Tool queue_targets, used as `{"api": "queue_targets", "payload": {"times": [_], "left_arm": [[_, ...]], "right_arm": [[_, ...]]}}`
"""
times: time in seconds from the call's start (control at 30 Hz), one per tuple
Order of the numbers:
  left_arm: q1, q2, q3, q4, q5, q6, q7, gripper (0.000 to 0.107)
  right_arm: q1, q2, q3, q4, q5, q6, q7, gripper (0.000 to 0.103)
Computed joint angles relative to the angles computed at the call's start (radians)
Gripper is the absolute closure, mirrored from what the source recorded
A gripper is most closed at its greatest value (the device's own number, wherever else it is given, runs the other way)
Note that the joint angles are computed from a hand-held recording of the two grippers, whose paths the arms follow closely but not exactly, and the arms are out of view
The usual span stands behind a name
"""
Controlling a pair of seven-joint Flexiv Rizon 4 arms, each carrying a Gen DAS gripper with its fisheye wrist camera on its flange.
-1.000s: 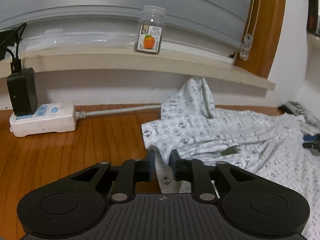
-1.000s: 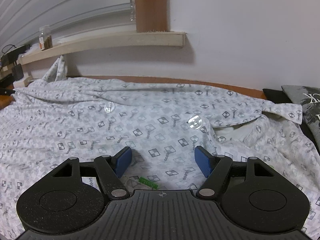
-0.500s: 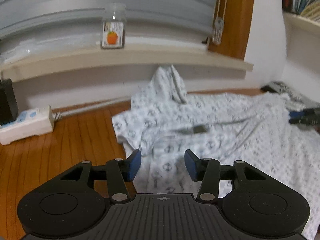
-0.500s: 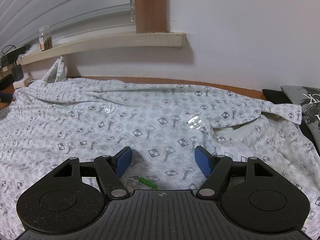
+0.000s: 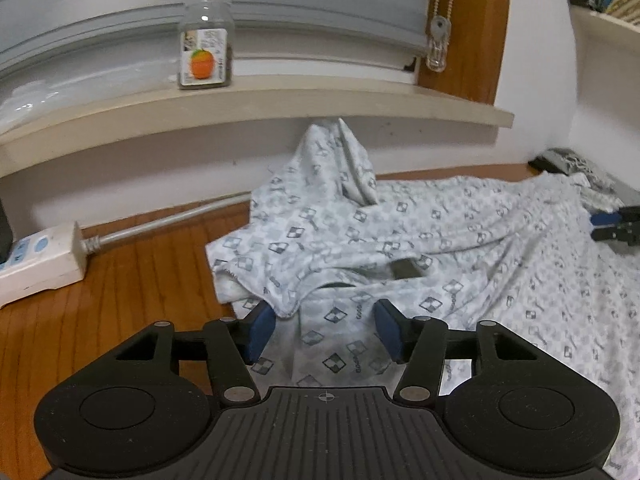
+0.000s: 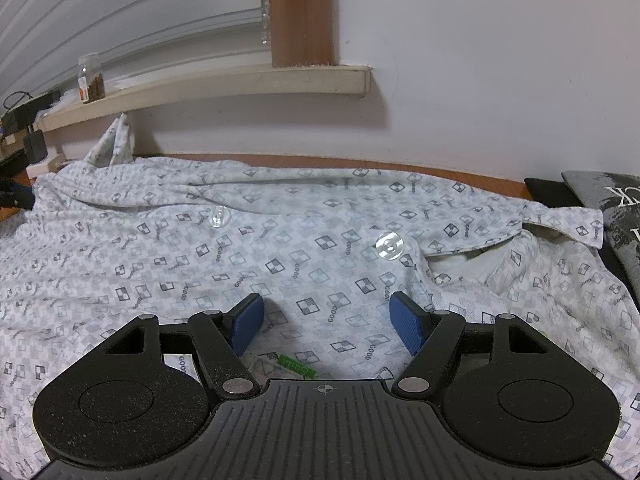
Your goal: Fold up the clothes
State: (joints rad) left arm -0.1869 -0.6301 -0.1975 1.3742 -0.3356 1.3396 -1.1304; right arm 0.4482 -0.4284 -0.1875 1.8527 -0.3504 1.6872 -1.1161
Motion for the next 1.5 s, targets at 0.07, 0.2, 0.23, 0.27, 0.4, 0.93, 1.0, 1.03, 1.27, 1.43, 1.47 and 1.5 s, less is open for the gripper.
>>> {"api": "queue_targets", "payload": {"times": [0.07,0.2,0.23,0.27,0.4,0.93,1.0,1.03,1.27,1.43,1.47,1.5], "left_arm": [[0.009,-0.001,-0.014,0.002,-0.006,-0.007,0.015,0.056],[0.017,0.011,-0.027,0.016,-0.009,-0.02,0.047,0.075],[0.026,0.018,-0.04,0.026,-0.02,-0.023,0.059,0.076],[0.032,0.025,-0.049,0.039,-0.03,-0.02,0.07,0.078],[0.052,0.055,-0.083,0.091,-0.068,0.003,0.117,0.093],[0.11,0.167,-0.197,0.275,-0.212,0.133,0.216,0.08],[0.076,0.163,-0.145,0.27,-0.19,0.123,0.183,0.064],[0.069,0.163,-0.132,0.272,-0.183,0.12,0.174,0.062],[0.064,0.185,-0.126,0.315,-0.161,0.12,0.18,0.061],[0.08,0.196,-0.173,0.351,-0.153,0.195,0.231,0.093],[0.099,0.197,-0.206,0.363,-0.157,0.227,0.249,0.094],[0.127,0.197,-0.249,0.374,-0.159,0.265,0.268,0.096]], "right_arm": [[0.0,-0.001,0.001,-0.001,0.001,0.0,0.0,0.034],[-0.01,-0.001,0.012,-0.003,0.004,0.0,-0.003,0.034],[-0.01,-0.001,0.012,-0.002,0.005,0.0,-0.003,0.034],[-0.01,-0.001,0.012,-0.003,0.005,0.0,-0.003,0.034],[-0.005,0.001,0.009,0.0,0.007,0.0,-0.001,0.034],[-0.008,0.0,0.013,-0.004,0.003,-0.005,0.003,0.034],[-0.011,0.0,0.016,-0.005,0.003,-0.004,0.003,0.034],[-0.015,0.0,0.02,-0.006,0.003,-0.004,0.001,0.034],[-0.024,0.001,0.031,-0.007,0.005,-0.005,-0.001,0.033],[-0.027,0.002,0.034,-0.007,0.002,-0.008,-0.003,0.033],[-0.026,0.002,0.033,-0.007,0.002,-0.008,-0.002,0.033],[-0.025,0.003,0.032,-0.006,0.002,-0.008,-0.001,0.033]]}}
